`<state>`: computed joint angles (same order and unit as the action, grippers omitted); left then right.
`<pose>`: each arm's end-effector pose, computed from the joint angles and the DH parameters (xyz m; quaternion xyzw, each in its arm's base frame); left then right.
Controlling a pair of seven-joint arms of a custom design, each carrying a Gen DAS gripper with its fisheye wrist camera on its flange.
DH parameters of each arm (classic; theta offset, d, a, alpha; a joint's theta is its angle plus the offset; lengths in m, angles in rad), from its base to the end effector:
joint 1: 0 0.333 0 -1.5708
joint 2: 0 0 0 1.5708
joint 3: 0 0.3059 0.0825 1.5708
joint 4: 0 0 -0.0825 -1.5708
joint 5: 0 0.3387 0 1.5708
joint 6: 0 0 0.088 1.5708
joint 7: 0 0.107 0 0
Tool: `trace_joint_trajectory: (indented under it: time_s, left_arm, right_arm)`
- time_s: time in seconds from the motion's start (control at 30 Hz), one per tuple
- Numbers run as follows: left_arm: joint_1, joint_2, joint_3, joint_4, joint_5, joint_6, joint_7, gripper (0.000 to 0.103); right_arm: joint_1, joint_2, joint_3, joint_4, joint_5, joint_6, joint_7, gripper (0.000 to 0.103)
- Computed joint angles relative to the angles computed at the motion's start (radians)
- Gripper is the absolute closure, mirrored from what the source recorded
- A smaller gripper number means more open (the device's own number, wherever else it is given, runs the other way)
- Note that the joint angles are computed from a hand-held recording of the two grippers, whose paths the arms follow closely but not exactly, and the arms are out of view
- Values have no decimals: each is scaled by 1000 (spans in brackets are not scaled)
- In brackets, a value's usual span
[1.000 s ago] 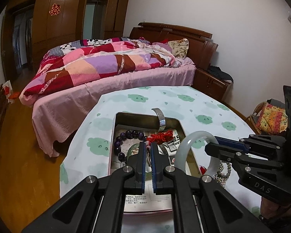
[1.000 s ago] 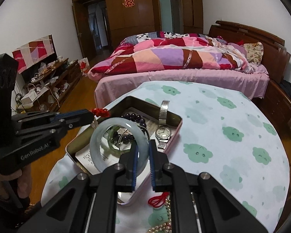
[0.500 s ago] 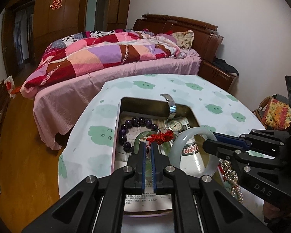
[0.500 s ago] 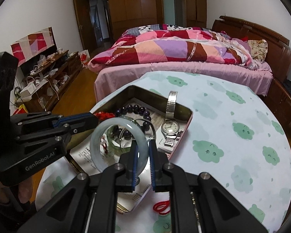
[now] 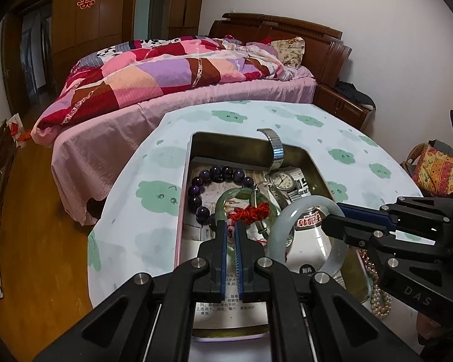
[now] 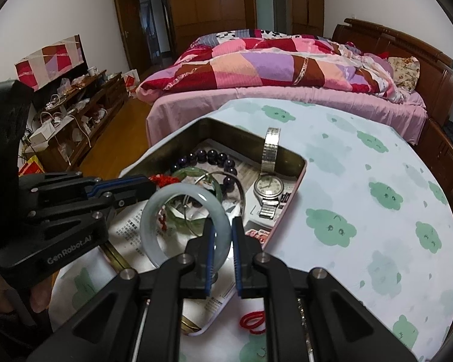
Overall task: Organize jewelry
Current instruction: 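Lower the red cord into the tin box with the left gripper while the right releases the white bangle there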
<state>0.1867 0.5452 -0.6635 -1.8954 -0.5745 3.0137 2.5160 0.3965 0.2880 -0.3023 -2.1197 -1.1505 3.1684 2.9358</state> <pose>0.6016 -0.2057 0.3452 -0.3965 0.8339 -0.3699 0.1026 0.5393 0.1428 0.3535 -0.6351 0.6780 -0.2387 0.2829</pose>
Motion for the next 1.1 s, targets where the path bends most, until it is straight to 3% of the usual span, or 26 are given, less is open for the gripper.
trace_joint_trajectory:
  time_s: [0.27, 0.57, 1.1]
  left_arm:
    - [-26, 9, 36, 10, 29, -16, -28, 99]
    - [-29, 8, 35, -9, 67, 16, -42, 99]
    - [0, 17, 7, -19, 140, 31, -100, 99]
  right_arm:
    - [-28, 5, 45, -27, 154, -22, -152, 90]
    - [21, 14, 9, -37, 269, -29, -258, 90]
    - [108, 23, -78, -46, 324, -9, -295, 89]
